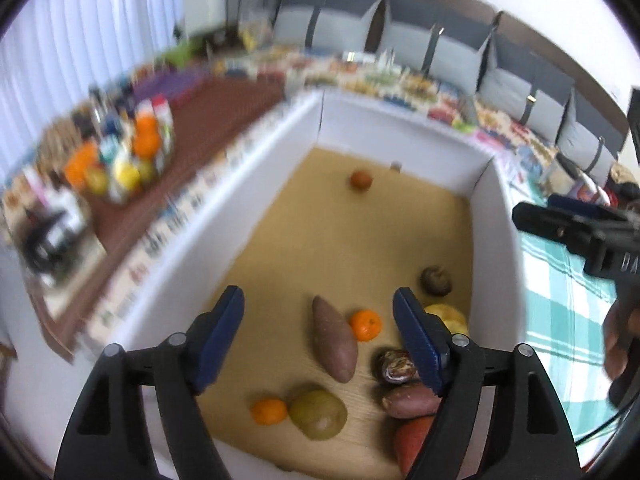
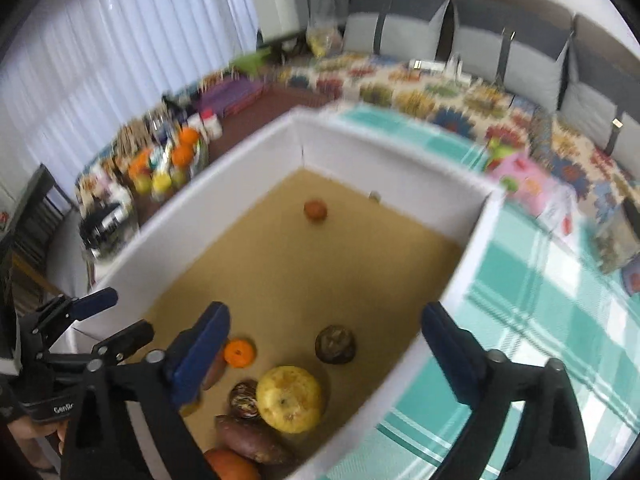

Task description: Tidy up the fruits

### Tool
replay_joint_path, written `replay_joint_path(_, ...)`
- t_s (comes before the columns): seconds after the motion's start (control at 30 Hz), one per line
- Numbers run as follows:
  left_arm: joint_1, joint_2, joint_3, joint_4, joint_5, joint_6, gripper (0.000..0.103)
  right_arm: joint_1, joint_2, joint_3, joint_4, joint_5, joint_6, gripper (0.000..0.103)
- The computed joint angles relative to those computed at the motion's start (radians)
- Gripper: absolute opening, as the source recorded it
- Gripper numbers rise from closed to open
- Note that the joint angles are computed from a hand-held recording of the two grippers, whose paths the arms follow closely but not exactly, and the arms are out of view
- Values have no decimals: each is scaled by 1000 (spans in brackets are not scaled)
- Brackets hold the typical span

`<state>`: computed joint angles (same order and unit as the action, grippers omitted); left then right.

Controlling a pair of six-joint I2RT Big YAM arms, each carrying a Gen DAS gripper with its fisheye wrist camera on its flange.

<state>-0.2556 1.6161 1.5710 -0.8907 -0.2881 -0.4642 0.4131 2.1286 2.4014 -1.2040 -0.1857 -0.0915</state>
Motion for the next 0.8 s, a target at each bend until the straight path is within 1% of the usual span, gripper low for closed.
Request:
replay_joint_path(0.03,-12,-25,-11,15,-25,21,80,2,-15,-7,3,8,2,101)
replay_joint_path(0.07,-31,-54,-23,27,-57,38,82,2,-62,-52,19,16,5,102)
replay_joint_path(0.13,-55,-90,-35,34,-104,51,86,1,-123,-117,32,17,9,103)
replay_joint_path(0.17,-77,-118,-50,43,-147,52,87,1,-168,-172,46,15,8,103)
replay_joint_path(0.2,-86,-129,-53,43,-175,48,90,2,-212,-230,64,13,6,103)
replay_joint_path(0.23,-101,-143,-59,34,-200,35,91,2,-266,-305,93,5,4,103)
replay_joint_path(0.27,-113,-159,-64,6,-206,5,91,1,-301,-356,114,0,4,103)
replay_joint_path(0.33,-114,-171,-71,-28,-168,-50,91,4,-386,-490,172,-4,17,103)
replay_joint_path(0.37,-116,-175,-74,-62,-163,-97,91,6,-420,-549,193,4,26,103)
replay_joint_path(0.43,-128,-183,-90,-116,-202,-197,91,13,-478,-654,220,30,50,103)
replay_joint_path(0.47,-129,-185,-97,-138,-203,-233,91,19,-495,-688,225,43,63,103)
replay_joint_path(0.5,-131,-189,-102,-149,-196,-249,91,23,-506,-711,227,50,73,103)
replay_joint_path(0.53,-133,-192,-108,-150,-191,-249,91,27,-518,-738,229,56,81,103)
replay_joint_path(0.57,-136,-196,-117,-148,-196,-233,91,32,-523,-747,227,60,86,103)
replay_joint_path(0.63,-152,-195,-119,-167,-244,-225,91,47,-531,-758,219,62,96,103)
replay_joint_path(0.67,-161,-193,-118,-188,-278,-235,91,53,-533,-756,217,67,98,103)
replay_joint_path(0.7,-165,-195,-119,-202,-293,-248,91,60,-532,-751,212,70,100,103)
replay_joint_path(0.73,-166,-198,-120,-212,-299,-257,91,68,-532,-747,207,76,98,103)
replay_joint_path(0.8,-163,-214,-132,-210,-295,-265,91,84,-529,-733,195,93,94,103)
